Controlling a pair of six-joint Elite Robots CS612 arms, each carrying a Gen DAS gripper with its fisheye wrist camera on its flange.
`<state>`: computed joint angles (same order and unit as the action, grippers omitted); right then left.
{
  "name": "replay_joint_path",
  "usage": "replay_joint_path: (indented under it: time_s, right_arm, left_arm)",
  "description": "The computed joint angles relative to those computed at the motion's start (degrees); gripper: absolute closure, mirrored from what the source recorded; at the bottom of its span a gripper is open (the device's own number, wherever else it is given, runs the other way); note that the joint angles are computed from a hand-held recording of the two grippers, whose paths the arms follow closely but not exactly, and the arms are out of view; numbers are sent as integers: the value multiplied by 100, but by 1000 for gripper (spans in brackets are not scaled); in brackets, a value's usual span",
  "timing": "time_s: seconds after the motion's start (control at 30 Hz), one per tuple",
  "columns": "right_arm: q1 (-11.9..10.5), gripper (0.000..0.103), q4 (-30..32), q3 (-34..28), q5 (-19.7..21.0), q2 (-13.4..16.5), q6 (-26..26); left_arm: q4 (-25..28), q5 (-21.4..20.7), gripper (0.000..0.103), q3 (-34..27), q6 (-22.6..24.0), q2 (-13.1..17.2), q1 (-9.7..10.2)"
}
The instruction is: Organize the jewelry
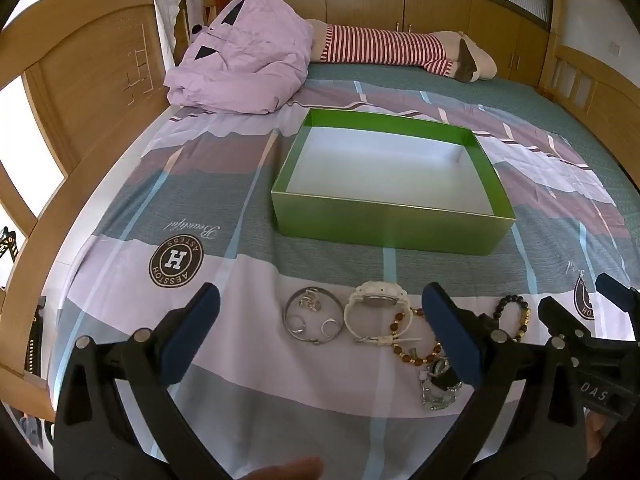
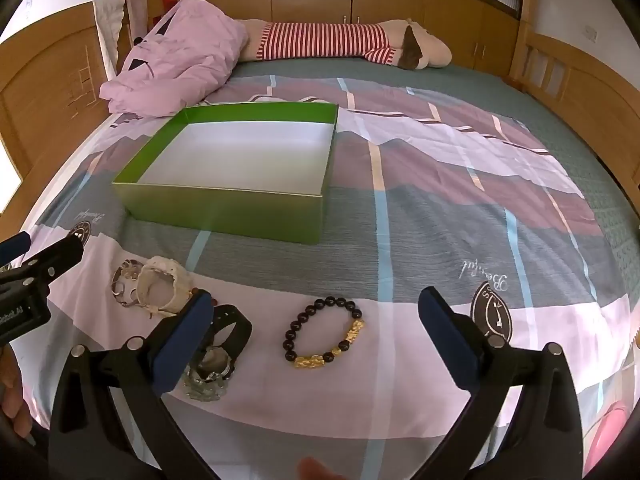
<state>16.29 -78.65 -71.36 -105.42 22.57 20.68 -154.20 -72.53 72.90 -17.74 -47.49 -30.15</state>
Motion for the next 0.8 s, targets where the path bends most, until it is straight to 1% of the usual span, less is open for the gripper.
replay_joint_path:
  time_s: [0.07,0.2,0.8]
  right_arm:
    - [2,1,-12,15,7,-10,8]
    - [-30,1,-38,-94,44,74,-62]
    - [-10,1,-67,-90,50,74,-106]
  left_arm:
    - [-8,-3,2,-1,5,2,0]
    - [-1,5,2,-2,3,2,-1]
    - [-12,-18,2,8,26,17,29]
